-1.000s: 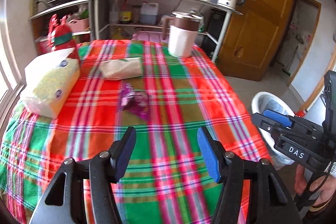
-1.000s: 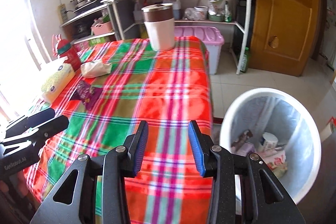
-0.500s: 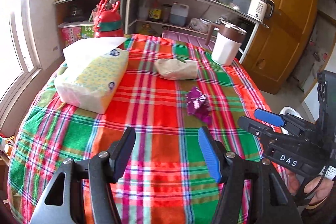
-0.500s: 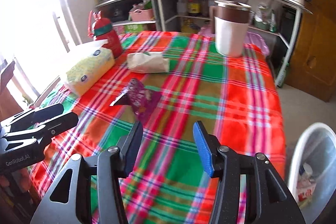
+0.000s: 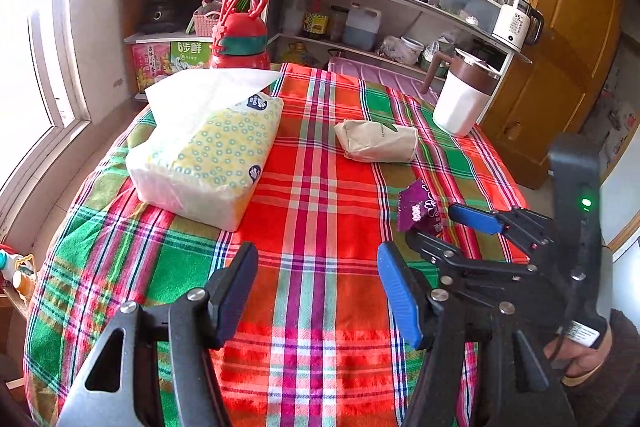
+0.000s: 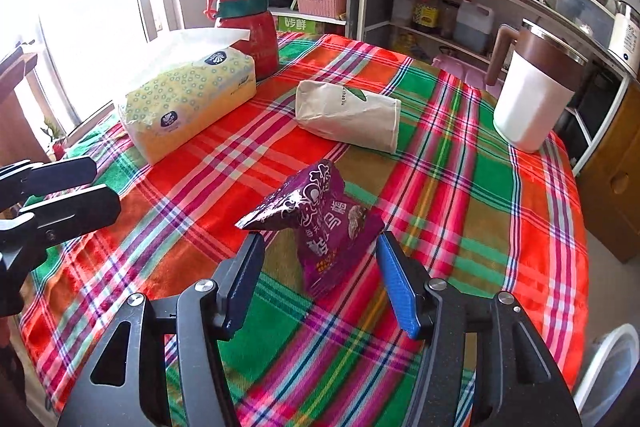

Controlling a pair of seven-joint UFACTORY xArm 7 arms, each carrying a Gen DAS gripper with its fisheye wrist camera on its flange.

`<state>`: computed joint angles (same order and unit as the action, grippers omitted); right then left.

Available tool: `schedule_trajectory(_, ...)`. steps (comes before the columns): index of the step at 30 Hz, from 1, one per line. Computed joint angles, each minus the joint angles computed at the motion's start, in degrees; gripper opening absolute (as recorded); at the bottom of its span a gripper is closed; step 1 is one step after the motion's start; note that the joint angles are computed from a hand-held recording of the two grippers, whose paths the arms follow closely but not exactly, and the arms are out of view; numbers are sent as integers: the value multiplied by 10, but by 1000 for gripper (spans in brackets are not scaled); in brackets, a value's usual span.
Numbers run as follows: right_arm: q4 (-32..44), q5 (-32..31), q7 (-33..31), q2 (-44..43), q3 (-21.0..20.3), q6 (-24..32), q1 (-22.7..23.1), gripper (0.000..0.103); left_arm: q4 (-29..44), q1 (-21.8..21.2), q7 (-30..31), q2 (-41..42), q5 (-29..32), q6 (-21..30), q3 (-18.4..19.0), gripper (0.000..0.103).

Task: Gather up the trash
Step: 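Move both tools back over the table toward the snack bag and paper bag, then grasp the purple snack bag with the right tool while the left tool grasps the white paper bag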

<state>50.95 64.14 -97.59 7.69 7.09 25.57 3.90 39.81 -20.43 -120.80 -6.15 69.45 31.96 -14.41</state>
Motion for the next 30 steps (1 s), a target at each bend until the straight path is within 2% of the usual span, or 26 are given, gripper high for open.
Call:
schedule_trajectory(4, 28, -31, 56, 25, -3, 21, -6, 59, 10, 3, 15, 8, 0, -4, 5, 64)
schedule_trajectory(6, 36, -31, 64, 31, -2, 28, -15, 59, 17, 5, 22, 14, 2, -8, 9, 64)
schedule_trajectory(8, 45, -31, 70, 36, -1, 46, -24, 51, 26, 6, 31, 22, 2, -10, 13, 64)
schedule_trajectory(10, 49, -31, 78, 40, 0, 45, -27, 36, 36, 6, 33, 31, 8, -15, 16, 64)
schedule_trajectory(15, 47, -24, 74, 36, 1, 53, -40, 27, 67, 6, 57, 62, 12, -35, 31, 64)
schedule_trajectory(19, 48, -23, 78, 38, -4, 30, -42, 25, 104, 4, 95, 99, 5, -53, 49, 66)
schedule_trajectory(23, 65, -44, 105, 49, -12, 51, -58, 24, 141, 0, 123, 134, 3, -57, 70, 68)
schedule_trajectory(25, 63, -41, 102, 46, -11, 45, -64, 24, 166, -8, 162, 152, -14, -32, 77, 69)
schedule_trajectory(27, 62, -42, 99, 45, -12, 34, -68, 24, 186, -8, 184, 170, -14, -46, 89, 70)
schedule_trajectory(29, 72, -45, 109, 51, -16, 49, -77, 24, 203, -5, 203, 186, -22, -64, 103, 70)
schedule_trajectory(30, 78, -49, 117, 55, -18, 55, -81, 24, 213, -6, 222, 194, -37, -54, 106, 71)
